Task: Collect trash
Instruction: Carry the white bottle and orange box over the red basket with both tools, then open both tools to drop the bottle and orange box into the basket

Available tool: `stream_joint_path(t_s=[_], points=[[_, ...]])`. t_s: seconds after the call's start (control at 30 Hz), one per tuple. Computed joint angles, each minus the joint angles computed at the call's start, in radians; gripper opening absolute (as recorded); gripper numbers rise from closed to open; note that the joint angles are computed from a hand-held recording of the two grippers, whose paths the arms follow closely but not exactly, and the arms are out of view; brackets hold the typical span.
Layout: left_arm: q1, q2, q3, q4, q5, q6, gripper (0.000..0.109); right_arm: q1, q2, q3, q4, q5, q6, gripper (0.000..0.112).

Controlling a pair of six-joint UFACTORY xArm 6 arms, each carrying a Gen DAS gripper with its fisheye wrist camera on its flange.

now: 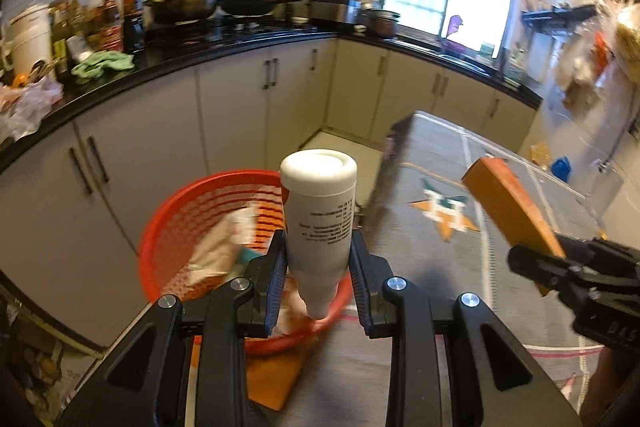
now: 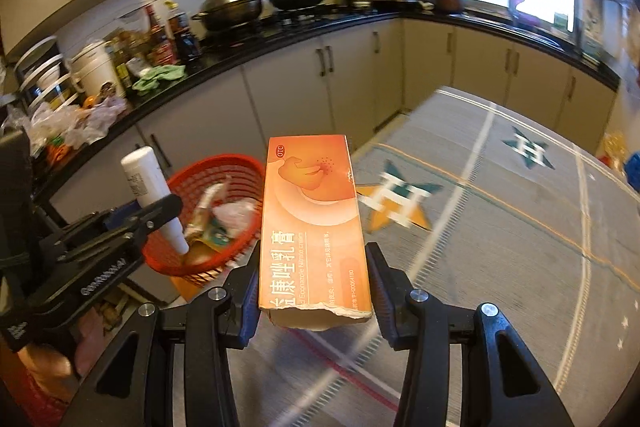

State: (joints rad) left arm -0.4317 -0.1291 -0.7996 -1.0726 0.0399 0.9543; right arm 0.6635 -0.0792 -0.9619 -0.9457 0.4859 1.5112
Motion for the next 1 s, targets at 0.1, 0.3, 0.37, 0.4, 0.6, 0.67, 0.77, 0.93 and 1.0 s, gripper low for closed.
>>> stream_joint_path(t_s=[0.1,0.3,0.37,0.4,0.6,0.67,0.77,0.93,1.0], points=[[0.044,0.022,-0.013,0.020,0.007,-0.018,0.029,0.004,0.075,-0.086,0.031,-0.016,-0.054,0.051],[0.103,0.065,-0.037,0.037,0.025,-0.038,0.029,-0.006,0.202,-0.204,0.136,-0.077,-0.164,0.051],[0.117,0.086,-0.051,0.043,0.035,-0.041,0.029,-0.012,0.254,-0.244,0.203,-0.106,-0.221,0.051],[0.124,0.099,-0.056,0.056,0.035,-0.055,0.029,-0.013,0.275,-0.261,0.229,-0.116,-0.244,0.051],[0.158,0.156,-0.086,0.102,0.052,-0.096,0.029,-0.026,0.374,-0.336,0.386,-0.163,-0.364,0.051],[0.159,0.169,-0.093,0.117,0.050,-0.110,0.029,-0.032,0.398,-0.354,0.440,-0.177,-0.404,0.051],[0.168,0.196,-0.117,0.145,0.059,-0.131,0.029,-0.039,0.430,-0.376,0.530,-0.198,-0.469,0.051],[0.169,0.222,-0.138,0.169,0.065,-0.150,0.029,-0.044,0.483,-0.423,0.637,-0.208,-0.551,0.051],[0.169,0.230,-0.142,0.186,0.061,-0.165,0.029,-0.044,0.497,-0.434,0.679,-0.212,-0.583,0.051]])
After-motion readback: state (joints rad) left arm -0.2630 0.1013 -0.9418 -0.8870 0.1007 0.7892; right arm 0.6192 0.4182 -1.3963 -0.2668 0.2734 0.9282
